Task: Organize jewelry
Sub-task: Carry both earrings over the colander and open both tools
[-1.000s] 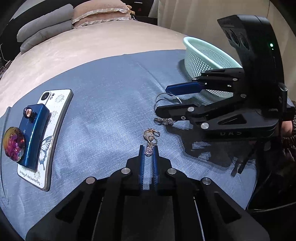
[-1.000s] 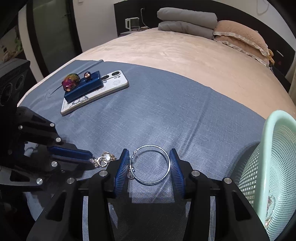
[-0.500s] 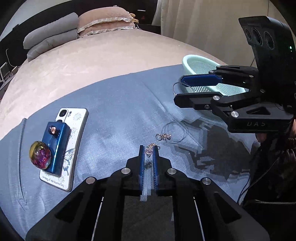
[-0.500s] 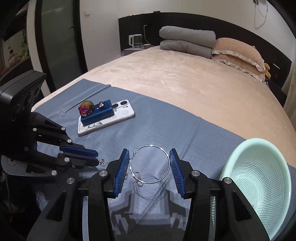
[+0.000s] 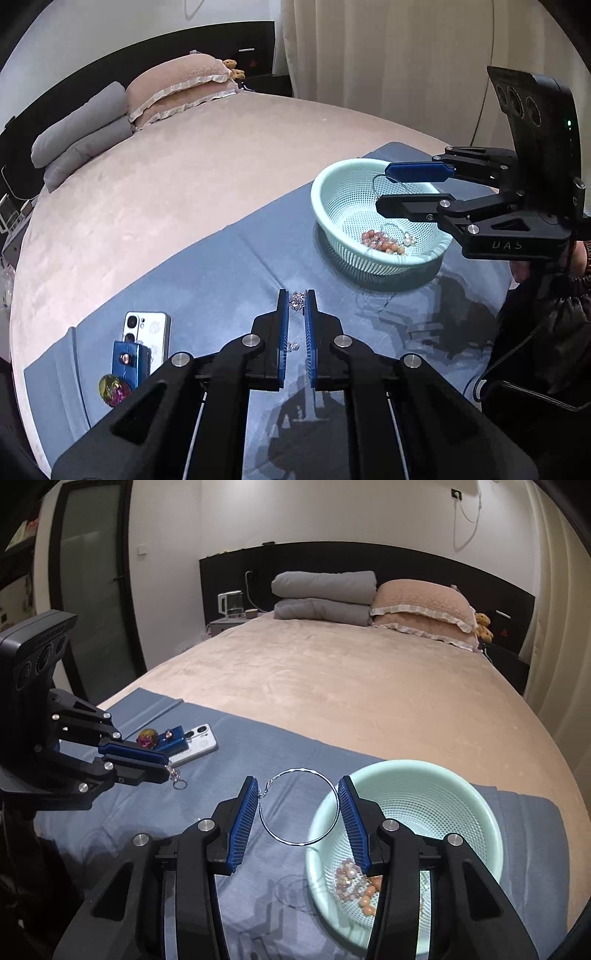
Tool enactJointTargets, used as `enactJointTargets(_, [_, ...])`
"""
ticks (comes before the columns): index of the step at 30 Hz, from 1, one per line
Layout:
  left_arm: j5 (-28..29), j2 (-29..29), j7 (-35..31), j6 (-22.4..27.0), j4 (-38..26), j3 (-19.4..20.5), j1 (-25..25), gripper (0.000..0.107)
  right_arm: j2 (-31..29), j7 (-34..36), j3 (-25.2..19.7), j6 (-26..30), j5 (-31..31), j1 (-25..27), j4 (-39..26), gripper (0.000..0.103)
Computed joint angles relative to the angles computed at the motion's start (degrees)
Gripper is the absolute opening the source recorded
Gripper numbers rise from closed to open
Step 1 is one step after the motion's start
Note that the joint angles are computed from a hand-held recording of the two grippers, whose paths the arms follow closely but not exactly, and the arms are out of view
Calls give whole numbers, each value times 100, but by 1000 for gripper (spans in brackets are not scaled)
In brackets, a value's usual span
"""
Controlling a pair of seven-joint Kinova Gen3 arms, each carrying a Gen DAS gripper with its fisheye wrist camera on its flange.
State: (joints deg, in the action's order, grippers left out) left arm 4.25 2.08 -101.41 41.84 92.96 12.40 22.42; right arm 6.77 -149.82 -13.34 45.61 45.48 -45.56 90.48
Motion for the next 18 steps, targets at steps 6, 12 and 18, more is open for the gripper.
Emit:
enactJointTargets(6, [-421,560,130,324,-816,166,380,9,-401,-331,-34,-29,64,294,506,42])
enactJointTargets(12, [-462,1305,-32,658,-1758,205,783,9,-680,-425,-127,-197,-94,772,1012,42])
enactJointTargets(18, [-569,2078,-84,1153,-2675,89,1249,9,-738,-412,-118,-643,-363,1210,1466,42])
